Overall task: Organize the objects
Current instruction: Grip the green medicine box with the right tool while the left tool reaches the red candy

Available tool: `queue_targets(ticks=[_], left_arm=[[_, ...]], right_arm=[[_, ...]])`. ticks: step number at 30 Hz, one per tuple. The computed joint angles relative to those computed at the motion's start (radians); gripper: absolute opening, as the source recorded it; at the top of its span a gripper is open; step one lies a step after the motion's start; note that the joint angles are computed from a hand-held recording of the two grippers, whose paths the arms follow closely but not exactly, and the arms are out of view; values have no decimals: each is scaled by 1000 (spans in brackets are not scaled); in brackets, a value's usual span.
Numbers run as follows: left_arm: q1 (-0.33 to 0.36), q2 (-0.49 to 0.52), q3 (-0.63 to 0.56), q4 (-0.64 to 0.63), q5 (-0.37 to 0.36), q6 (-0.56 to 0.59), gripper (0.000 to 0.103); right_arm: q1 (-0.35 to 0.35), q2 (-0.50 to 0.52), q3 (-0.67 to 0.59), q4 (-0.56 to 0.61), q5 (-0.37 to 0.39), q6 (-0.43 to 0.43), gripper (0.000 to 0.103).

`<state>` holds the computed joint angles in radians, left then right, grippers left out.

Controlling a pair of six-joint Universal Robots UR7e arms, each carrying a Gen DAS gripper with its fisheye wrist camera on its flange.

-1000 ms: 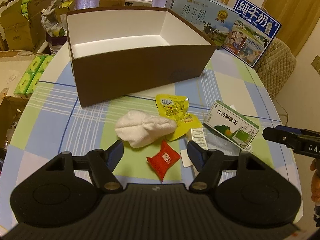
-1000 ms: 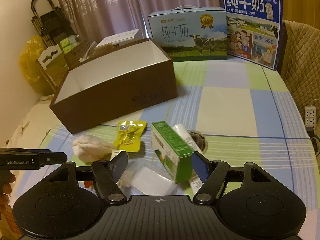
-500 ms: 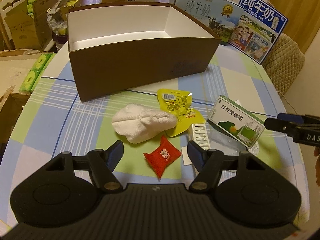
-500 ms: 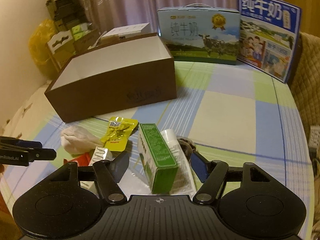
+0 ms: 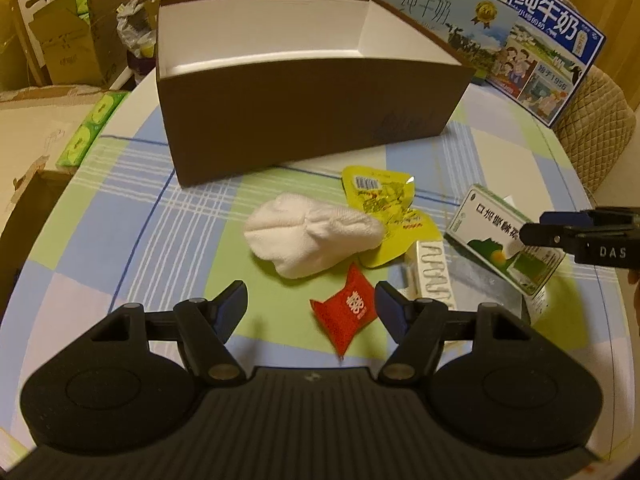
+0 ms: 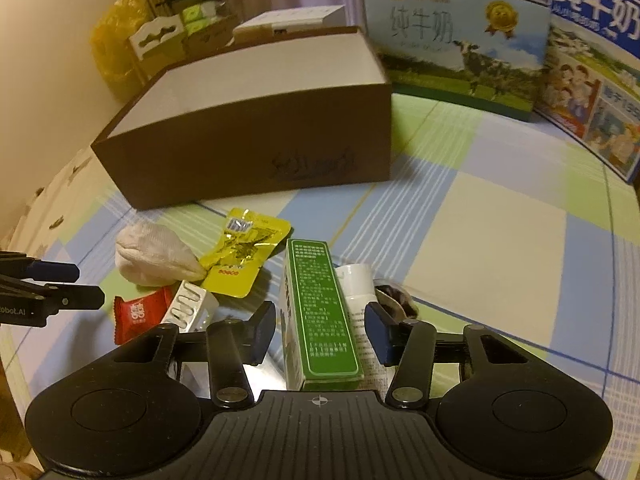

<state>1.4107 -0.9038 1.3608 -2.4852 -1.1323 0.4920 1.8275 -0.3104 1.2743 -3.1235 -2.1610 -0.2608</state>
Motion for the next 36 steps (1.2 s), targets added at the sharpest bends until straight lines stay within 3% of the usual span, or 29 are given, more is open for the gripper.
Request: queue_targets(ticks=[8,20,27,36], left_arm=[[3,9,-6,3,20,-17,66],[2,20,-16,30,19,8,66],[1,24,-14,35,7,40,66],[8,27,-6,39,-29,209,66]], right_arm=[[-13,13,-51,92,30,-23,40],[-6,41,-91,139,8,-76,29],[7,60,-84,81,-26,-126,27],[28,22,-4,-51,-41,-79,27]])
